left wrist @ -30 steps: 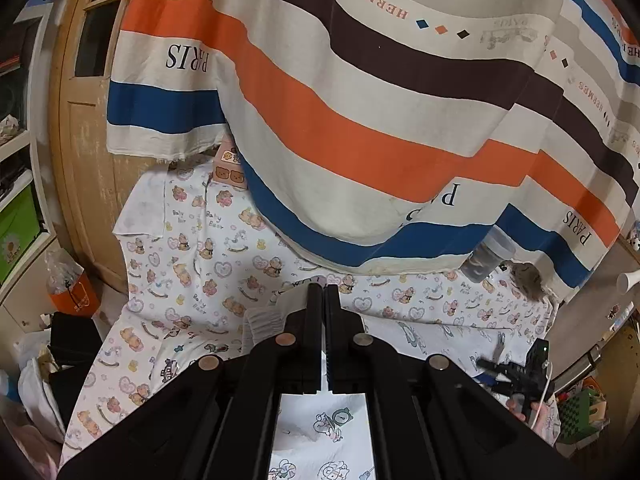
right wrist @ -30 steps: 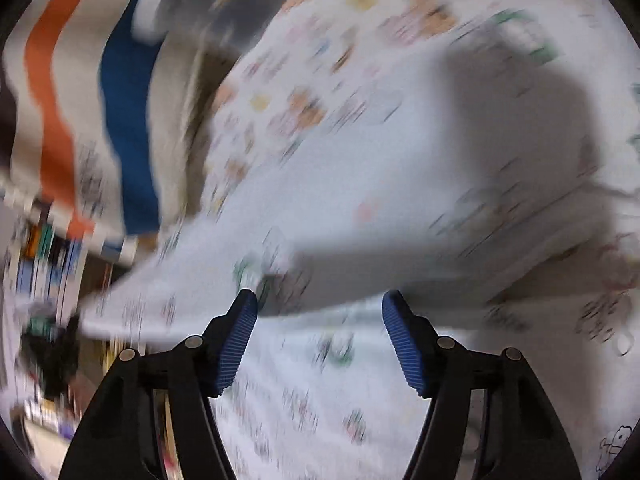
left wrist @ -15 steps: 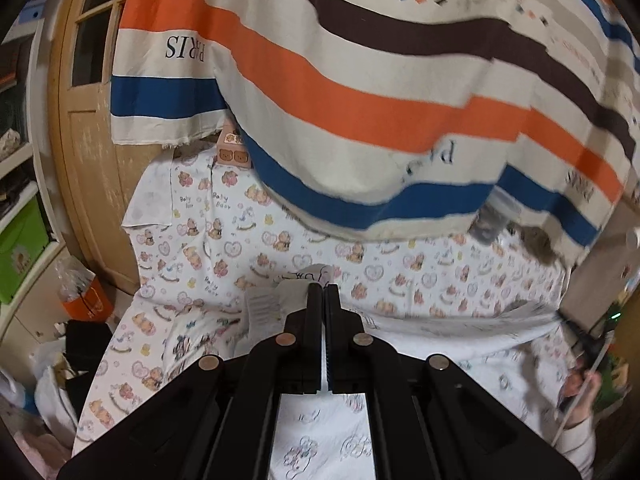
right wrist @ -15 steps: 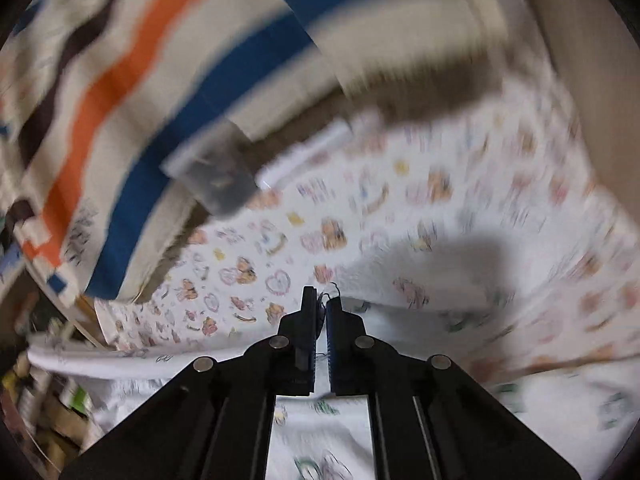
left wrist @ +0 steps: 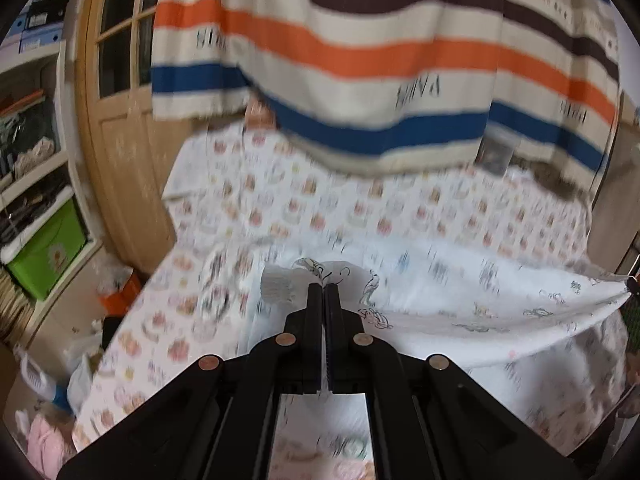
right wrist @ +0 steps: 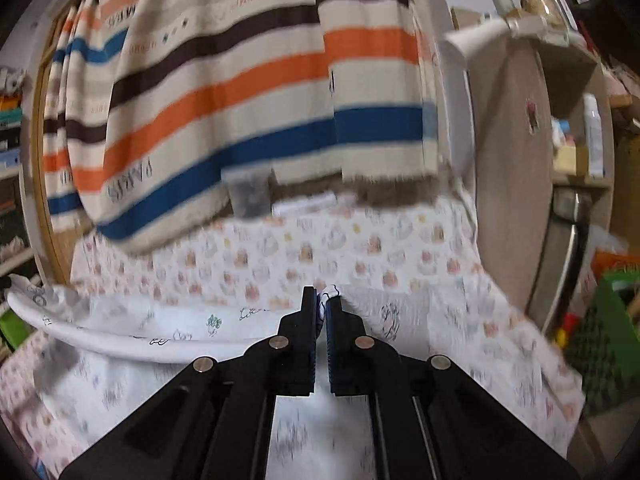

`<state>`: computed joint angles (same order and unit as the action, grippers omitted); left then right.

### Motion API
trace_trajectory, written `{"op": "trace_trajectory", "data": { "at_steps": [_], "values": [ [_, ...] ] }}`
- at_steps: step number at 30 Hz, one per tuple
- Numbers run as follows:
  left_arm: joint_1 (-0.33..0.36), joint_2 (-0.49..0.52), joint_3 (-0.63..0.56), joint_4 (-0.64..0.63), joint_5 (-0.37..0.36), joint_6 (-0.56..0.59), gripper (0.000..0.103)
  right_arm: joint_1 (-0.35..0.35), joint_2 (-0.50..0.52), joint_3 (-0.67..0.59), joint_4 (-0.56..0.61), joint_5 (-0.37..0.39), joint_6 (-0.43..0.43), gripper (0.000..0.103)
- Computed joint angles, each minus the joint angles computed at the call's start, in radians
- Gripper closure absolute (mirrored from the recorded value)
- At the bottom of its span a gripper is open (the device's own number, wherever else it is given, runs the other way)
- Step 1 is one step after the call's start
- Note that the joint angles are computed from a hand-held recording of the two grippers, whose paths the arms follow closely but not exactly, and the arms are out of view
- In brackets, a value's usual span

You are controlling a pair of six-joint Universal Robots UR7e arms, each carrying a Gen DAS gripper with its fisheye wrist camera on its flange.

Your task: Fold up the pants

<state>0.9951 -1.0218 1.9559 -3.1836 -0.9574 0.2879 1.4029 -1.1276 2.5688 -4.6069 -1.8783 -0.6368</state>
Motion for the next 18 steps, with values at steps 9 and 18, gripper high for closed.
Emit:
{"op": "trace_trajectory", "data": {
  "at_steps": [9,18],
  "values": [
    [0.079,0.038,0.031,0.032,0.048,-0.08,0.102,-0.078,0.231,0.056,-0.167,-0.006,0.035,0.099],
    [0.09,0.051,0.04,-0.005,0.145,-0.082,0.102,-0.077,0.365,0.066,-0.26,-0.028,0.046,0.099]
  ]
}}
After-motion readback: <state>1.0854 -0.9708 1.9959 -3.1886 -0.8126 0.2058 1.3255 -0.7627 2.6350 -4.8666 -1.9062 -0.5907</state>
